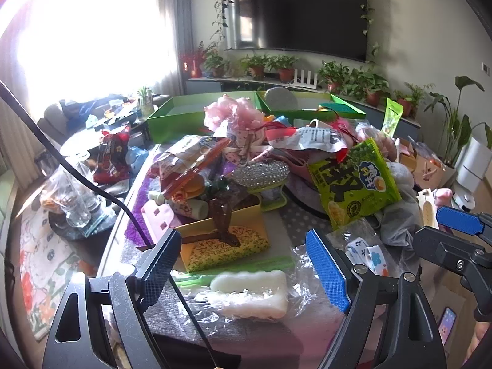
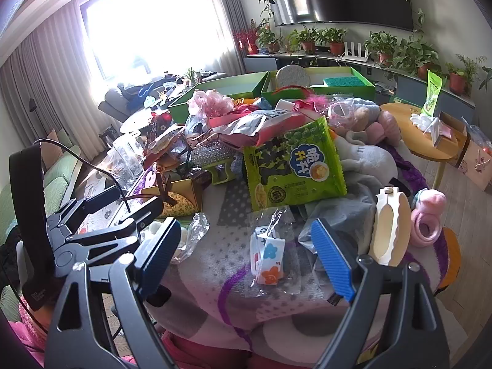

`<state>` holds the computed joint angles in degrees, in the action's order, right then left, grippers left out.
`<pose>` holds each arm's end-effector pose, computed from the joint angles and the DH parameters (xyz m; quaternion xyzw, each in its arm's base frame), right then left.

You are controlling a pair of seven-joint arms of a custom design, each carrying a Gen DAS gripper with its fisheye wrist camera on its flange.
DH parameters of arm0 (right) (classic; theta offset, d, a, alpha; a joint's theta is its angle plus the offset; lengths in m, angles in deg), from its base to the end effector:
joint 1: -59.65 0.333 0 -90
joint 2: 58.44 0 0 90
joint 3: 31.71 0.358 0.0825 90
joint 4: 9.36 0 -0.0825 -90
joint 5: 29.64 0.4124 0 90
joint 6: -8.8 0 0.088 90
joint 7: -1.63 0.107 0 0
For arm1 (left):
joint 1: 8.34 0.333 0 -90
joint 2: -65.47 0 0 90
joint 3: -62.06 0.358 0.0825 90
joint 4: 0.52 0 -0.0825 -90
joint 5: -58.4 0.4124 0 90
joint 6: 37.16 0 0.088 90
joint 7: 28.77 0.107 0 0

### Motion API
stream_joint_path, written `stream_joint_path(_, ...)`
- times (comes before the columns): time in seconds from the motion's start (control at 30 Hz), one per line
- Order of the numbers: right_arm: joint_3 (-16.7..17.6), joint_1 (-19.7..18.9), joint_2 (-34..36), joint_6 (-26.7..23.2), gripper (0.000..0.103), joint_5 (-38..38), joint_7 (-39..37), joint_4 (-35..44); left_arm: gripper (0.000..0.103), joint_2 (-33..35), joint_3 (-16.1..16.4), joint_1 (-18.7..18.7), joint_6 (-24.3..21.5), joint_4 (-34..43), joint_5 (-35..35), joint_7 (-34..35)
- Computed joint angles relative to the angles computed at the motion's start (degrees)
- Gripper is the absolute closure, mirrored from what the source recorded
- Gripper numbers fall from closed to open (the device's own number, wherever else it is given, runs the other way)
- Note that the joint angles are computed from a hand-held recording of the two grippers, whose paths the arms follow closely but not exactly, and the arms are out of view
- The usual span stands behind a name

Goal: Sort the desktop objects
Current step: 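Move both grippers toward the bagged white sponge with green clip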

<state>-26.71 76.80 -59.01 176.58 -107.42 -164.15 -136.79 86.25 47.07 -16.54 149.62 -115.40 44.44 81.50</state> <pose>0.4999 0.2705 0.4472 -0.5777 0.6908 -0.2375 0.3641 0.6475 -0.2316 0.4057 -0.4816 0.7607 -0.3636 0.2390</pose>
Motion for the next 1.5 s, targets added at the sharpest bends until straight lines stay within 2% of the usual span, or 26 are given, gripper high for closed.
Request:
stream_joint_path(0.07, 0.1, 0.1, 0.3, 0.0, 0.016, 0.4, -0.5, 0.3, 0.019, -0.1, 0.3, -0.2, 0.2, -0.1, 0.0, -0.1)
stream_joint_path(0.23, 0.1, 0.6, 1.0, 0.0, 0.016, 1.0, -1.5, 1.0, 0.019, -0.2, 3.6, -2.6, 0.0, 0.0, -0.2, -1.1)
stream_joint_path(0.4, -0.1, 1.3, 2.7, 1.0, 0.016, 3.4, -4.4, 2.2, 0.019, 0.1, 3.3, -1.6, -0.9, 0.3, -0.5, -1.7)
stream_joint_path(0.47, -0.3, 1.6, 3.7, 2.1, 0.016, 6.2, -7.3, 2.6, 0.019, 0.3, 4.1, -1.7, -1.0, 0.5, -0.8, -2.3)
stream_joint_path(0.53, -0.5, 1.9, 4.8, 3.2, 0.016, 9.3, -10.3, 3.1, 0.019, 0.5, 3.5, -0.5, -1.0, 0.7, -1.1, -2.6)
stream_joint_path(0.7, -0.9, 3.5, 7.9, 5.2, 0.018, 19.6, -20.6, 4.4, 0.019, 1.4, -0.4, 4.6, 0.4, 0.6, -1.4, -2.4)
stream_joint_path(0.77, -1.0, 4.0, 9.1, 5.8, 0.018, 24.2, -24.8, 4.9, 0.019, 2.0, -3.2, 7.4, 0.0, 0.8, -0.9, -1.8)
stream_joint_path(0.83, -0.7, 4.2, 10.2, 6.3, 0.018, 28.8, -29.2, 5.3, 0.019, 2.6, -8.2, 12.3, -1.0, 0.7, -0.2, 0.0)
stream_joint_path(0.9, -0.1, 4.1, 11.2, 6.4, 0.018, 33.4, -33.5, 5.8, 0.019, 3.0, -11.9, 15.8, -1.2, 0.4, -0.1, 1.8)
stream_joint_path(1.03, 0.3, 4.5, 12.7, 5.8, 0.019, 40.4, -39.7, 6.2, 0.019, 5.2, -24.3, 27.5, -2.7, -0.7, 0.6, 7.7)
stream_joint_path(1.1, 0.4, 4.6, 13.3, 5.5, 0.021, 44.0, -42.3, 6.4, 0.019, 6.1, -27.4, 30.1, -3.3, -0.9, 0.1, 10.3)
stream_joint_path(1.13, 0.5, 4.6, 13.4, 5.6, 0.022, 45.7, -43.5, 6.3, 0.019, 6.4, -27.9, 30.6, -3.8, -0.9, -0.1, 11.4)
stream_joint_path(1.2, 0.1, 5.2, 13.7, 5.4, 0.025, 48.2, -45.4, 6.3, 0.019, 6.0, -25.3, 28.1, -4.4, -0.5, -1.0, 12.3)
stream_joint_path(1.23, -0.5, 5.8, 13.8, 5.1, 0.028, 48.7, -45.8, 6.4, 0.021, 6.1, -25.0, 27.7, -4.8, -0.3, -1.6, 12.8)
stream_joint_path(1.3, -0.9, 6.5, 14.0, 4.7, 0.029, 49.8, -47.2, 6.8, 0.025, 6.7, -26.6, 29.1, -6.0, 0.0, -3.1, 14.7)
stream_joint_path(1.37, 0.0, 5.9, 14.5, 4.9, 0.034, 52.4, -49.7, 6.9, 0.028, 7.0, -27.2, 29.6, -7.3, 0.4, -4.3, 16.4)
stream_joint_path(1.5, 2.0, 4.5, 15.5, 5.3, 0.039, 58.2, -54.8, 7.4, 0.028, 6.9, -25.2, 27.9, -9.8, 1.3, -7.0, 17.9)
